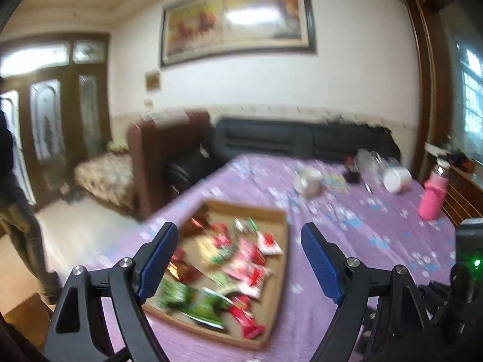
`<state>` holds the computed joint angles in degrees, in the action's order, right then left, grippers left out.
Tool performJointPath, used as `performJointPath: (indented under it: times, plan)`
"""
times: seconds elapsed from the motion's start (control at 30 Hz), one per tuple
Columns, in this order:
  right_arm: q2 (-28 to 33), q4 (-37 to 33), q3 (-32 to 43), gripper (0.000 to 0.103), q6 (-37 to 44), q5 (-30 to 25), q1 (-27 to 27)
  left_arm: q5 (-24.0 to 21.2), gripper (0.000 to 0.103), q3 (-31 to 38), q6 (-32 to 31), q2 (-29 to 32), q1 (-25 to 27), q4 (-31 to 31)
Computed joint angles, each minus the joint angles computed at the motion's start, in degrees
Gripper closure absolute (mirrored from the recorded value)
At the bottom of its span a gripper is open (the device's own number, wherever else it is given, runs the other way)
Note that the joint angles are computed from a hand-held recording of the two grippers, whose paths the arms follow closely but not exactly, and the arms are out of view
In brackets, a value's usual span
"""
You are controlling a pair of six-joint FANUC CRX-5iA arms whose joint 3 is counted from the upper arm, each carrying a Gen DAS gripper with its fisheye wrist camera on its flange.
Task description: Organize snacks
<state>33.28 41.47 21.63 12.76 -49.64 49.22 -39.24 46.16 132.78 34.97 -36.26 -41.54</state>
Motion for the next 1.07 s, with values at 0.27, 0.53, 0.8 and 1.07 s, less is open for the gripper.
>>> performJointPath:
  times: [0.27, 0.53, 0.8, 1.07]
  plan:
    - [4.51, -0.23, 7.45, 0.031, 2.99, -1.35, 1.93, -5.46, 0.012, 0.81, 4.19, 0.43, -0.32, -4.03]
    - [10.06, -4.33, 16.76, 0.031, 8.58, -7.35, 3.2, -6.9, 0.012, 1.56, -6.07, 2.47, 5.75, 14.3]
    - [14.97, -6.99, 25.52, 0.031, 13.92, -11.85, 3.98, -6.75, 0.012, -0.56, -6.2, 2.08, 6.72, 16.25]
    - [15.88, -7.8, 27.07, 0.031, 14.05, -12.99, 4.01, -7.95, 0.012, -0.19, -8.82, 2.56, 7.17, 19.05]
